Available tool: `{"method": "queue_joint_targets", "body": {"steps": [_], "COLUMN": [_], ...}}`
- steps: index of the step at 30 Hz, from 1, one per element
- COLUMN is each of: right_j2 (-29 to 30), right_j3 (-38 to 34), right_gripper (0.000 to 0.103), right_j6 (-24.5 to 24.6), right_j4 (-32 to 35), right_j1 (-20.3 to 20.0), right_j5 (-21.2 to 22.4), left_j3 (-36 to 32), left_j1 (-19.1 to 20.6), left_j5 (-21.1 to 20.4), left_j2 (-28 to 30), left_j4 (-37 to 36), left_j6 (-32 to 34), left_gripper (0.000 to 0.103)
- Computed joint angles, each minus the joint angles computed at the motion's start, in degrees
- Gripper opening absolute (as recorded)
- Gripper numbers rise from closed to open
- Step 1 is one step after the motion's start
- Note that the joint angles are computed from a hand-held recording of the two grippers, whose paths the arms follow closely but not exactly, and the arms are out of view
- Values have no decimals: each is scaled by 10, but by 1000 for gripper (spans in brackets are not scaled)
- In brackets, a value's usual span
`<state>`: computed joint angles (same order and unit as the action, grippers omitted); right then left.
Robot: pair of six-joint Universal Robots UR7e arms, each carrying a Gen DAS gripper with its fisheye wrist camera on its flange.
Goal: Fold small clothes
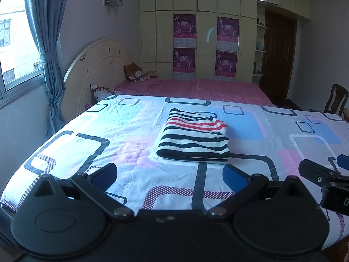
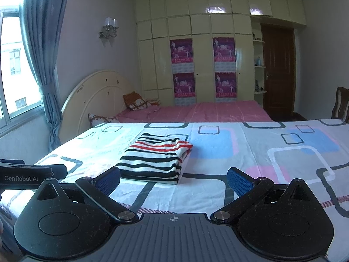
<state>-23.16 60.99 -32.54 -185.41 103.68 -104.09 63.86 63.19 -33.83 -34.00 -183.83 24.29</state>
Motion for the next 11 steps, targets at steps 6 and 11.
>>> {"method": "queue_joint_targets", "body": {"steps": [6,11], "right_j2": [11,28], "right_j3": [-19,-49], "right_gripper": [103,103], "right_j6": [6,15], "right_j4": [12,33], "right_j1": [-2,-7], "right_j5": [-8,-20], "left_j3": [-14,-64], "left_j1": [11,21], "left_j5": [-28,-25], "left_j2": [8,35], "left_j4": [6,49], "left_j6": [10,-2], "left_gripper": [102,103]}}
